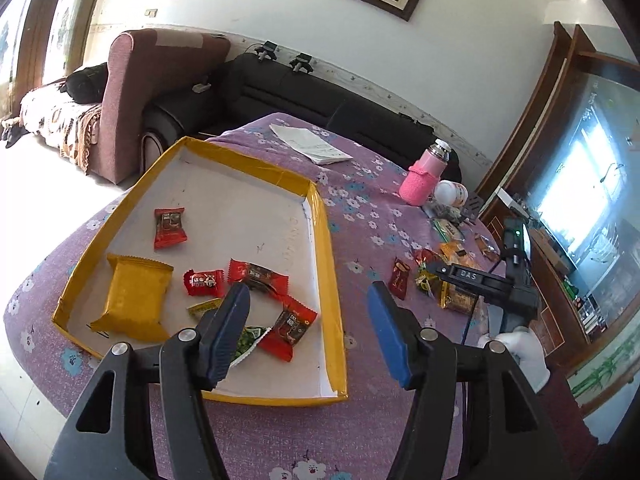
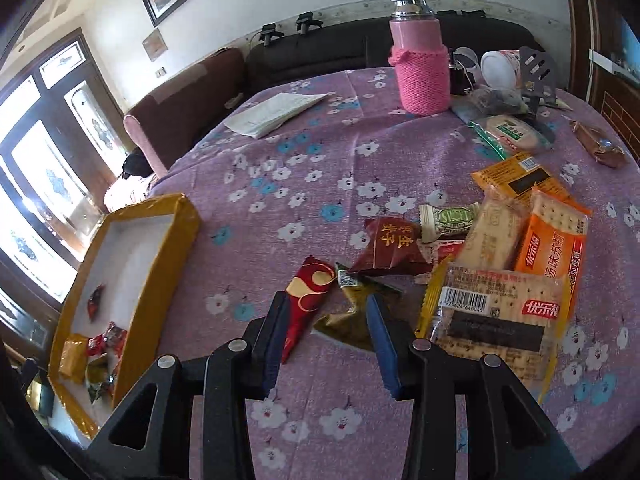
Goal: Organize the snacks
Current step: 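Grasp red Golden Crown bar with left tool while right tool grasps green packet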
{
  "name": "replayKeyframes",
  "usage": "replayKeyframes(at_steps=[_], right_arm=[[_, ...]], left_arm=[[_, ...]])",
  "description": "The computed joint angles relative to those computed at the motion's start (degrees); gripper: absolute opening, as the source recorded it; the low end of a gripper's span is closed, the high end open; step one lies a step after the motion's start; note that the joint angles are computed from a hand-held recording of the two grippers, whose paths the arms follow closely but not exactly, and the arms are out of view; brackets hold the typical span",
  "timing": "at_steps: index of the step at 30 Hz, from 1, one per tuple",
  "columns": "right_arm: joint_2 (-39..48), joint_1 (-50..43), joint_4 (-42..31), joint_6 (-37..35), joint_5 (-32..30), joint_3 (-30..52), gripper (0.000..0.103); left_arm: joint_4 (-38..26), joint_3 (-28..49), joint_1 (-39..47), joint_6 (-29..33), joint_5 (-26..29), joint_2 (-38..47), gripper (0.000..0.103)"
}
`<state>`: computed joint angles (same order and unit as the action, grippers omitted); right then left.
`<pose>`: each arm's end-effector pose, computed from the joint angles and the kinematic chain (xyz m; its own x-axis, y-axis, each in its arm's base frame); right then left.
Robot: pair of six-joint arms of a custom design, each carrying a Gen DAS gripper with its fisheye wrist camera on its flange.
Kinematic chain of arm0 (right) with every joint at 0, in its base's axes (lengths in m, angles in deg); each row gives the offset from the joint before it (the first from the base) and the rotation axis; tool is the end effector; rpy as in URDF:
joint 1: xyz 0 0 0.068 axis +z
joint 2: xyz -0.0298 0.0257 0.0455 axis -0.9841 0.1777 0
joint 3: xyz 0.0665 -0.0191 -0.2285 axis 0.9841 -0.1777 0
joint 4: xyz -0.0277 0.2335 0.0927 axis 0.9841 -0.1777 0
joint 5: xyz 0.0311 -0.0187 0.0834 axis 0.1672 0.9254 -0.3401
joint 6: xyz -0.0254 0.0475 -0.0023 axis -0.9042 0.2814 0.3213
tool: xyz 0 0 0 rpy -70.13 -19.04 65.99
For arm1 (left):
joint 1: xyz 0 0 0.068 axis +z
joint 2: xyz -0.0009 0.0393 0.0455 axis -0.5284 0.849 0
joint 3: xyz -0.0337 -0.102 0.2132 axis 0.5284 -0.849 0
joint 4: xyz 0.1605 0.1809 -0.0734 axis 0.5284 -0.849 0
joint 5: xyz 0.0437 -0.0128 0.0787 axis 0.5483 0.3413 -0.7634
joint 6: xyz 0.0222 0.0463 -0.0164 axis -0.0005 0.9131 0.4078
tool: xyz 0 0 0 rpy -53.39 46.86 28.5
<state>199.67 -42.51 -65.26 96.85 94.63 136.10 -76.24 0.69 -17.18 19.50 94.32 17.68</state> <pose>0.2811 0.1950 0.0753 -0.6960 0.4136 -0.5869 0.3481 0.9093 0.2280 0.2640 0.0439 0.1240 -0.6843 0.0248 -0.7288 0.4185 0.8319 -0.3646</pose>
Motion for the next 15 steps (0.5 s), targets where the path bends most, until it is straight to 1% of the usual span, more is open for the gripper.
replayKeyframes(at_steps=[1, 3, 6, 7, 8, 9, 10, 11, 13, 15], right_arm=[[1.5, -0.3, -0.7, 0.3, 0.4, 1.3, 0.043], [3.3, -0.3, -1.4, 0.4, 1.9, 2.9, 0.048], [6.2, -1.9, -2.8, 0.4, 0.6, 4.8, 0.048], [6.8, -2.4, -1.9, 0.8, -0.1, 4.4, 0.048], [7.2, -3.0, -0.4, 0.8, -1.4, 3.7, 0.045], [7.1, -3.2, 2.0, 0.6, -2.1, 2.3, 0.045], [6.7, -2.9, 3.1, 0.5, -1.4, 1.3, 0.043], [6.5, -2.5, 3.6, 0.4, -1.2, 0.8, 0.04], [5.1, -1.8, 5.0, 0.8, -2.2, -1.2, 0.038], [2.2, -1.0, 7.7, 2.0, -4.4, -5.3, 0.038]], left_arm=[[-0.2, -0.3, -0.5, 0.2, -0.4, -0.4, 0.06], [-0.3, -0.5, -1.3, 0.4, -1.2, -0.8, 0.06], [-0.6, -0.9, -3.0, 0.2, -2.1, -1.2, 0.06], [-0.4, -1.1, -3.9, -0.2, -2.5, -1.4, 0.06], [-0.5, -1.0, -4.9, -0.5, -2.9, -1.3, 0.06], [-0.7, -0.7, -6.1, -0.9, -3.4, -0.9, 0.06], [-1.0, -0.3, -7.2, -1.2, -3.6, -0.6, 0.06], [-1.4, 0.1, -8.4, -1.5, -4.0, -0.2, 0.06], [-2.2, 1.3, -11.2, -2.5, -4.5, 0.7, 0.06], [-3.1, 3.2, -14.4, -3.6, -5.4, 2.2, 0.06]])
